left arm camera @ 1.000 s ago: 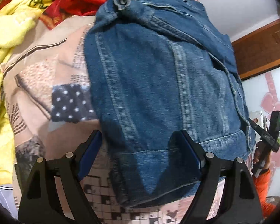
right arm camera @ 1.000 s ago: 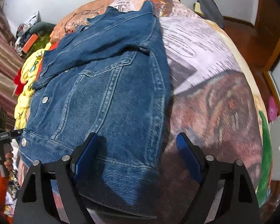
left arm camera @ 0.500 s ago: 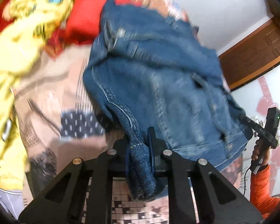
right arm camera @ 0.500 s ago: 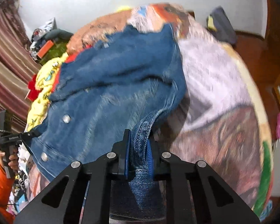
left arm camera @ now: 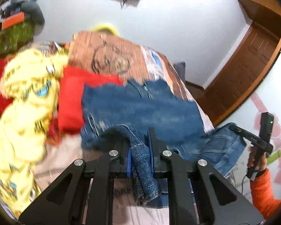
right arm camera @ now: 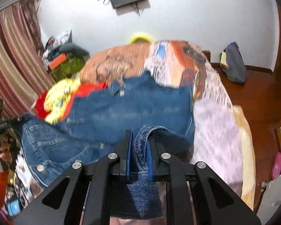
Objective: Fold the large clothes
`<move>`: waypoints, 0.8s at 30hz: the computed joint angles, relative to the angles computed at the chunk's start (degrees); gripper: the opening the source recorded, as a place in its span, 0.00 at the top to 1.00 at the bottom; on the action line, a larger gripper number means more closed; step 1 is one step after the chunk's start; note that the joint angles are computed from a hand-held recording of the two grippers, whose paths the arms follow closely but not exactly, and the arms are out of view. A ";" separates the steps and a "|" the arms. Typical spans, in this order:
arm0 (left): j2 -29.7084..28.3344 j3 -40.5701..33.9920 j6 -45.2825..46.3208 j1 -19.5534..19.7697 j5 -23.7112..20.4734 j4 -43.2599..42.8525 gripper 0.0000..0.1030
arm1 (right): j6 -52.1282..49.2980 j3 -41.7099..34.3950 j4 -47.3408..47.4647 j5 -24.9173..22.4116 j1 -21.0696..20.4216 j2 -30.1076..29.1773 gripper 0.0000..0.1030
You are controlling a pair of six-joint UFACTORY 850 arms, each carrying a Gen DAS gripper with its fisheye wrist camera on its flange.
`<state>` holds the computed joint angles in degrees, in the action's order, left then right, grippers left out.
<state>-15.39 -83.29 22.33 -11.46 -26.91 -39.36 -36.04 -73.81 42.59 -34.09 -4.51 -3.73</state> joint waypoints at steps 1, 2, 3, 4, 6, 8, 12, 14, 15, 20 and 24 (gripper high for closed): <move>-1.15 -1.60 -0.91 0.26 0.28 0.30 0.87 | 0.52 -0.95 -0.24 0.34 0.06 -0.65 0.88; -2.67 -3.51 -2.01 0.42 0.18 0.62 0.87 | 1.30 -3.23 -0.59 0.68 -0.09 -2.47 0.88; -4.93 -6.45 -3.94 0.88 -0.25 1.24 0.87 | 2.39 -5.27 -1.32 0.80 -0.13 -4.11 0.88; -6.49 -8.41 -5.58 1.16 -0.40 2.07 0.87 | 3.28 -6.80 -1.78 0.70 -0.14 -5.31 0.88; -11.13 -14.14 -9.79 1.77 -0.96 4.50 0.87 | 6.14 -11.71 -3.16 0.53 -0.19 -9.56 0.88; -15.90 -19.93 -15.96 1.74 -1.54 10.24 0.87 | 9.59 -15.59 -6.14 1.28 0.30 -12.91 0.88; -26.86 -33.56 -28.22 1.06 -5.98 23.55 0.87 | 15.38 -23.05 -12.67 0.51 1.38 -20.07 0.88; -31.91 -39.47 -30.95 1.11 -9.02 25.82 0.87 | 18.19 -26.16 -15.67 -0.41 1.77 -23.48 0.88; -34.16 -41.94 -31.83 1.18 -10.35 26.66 0.87 | 19.84 -27.49 -17.33 -0.87 1.97 -25.53 0.88; -41.54 -49.32 -33.92 0.94 -15.66 30.76 0.86 | 23.19 -29.21 -20.64 -2.55 1.82 -30.36 0.87; -44.47 -51.76 -31.90 0.00 -19.76 35.15 0.82 | 20.53 -26.51 -20.15 -0.49 1.80 -29.33 0.85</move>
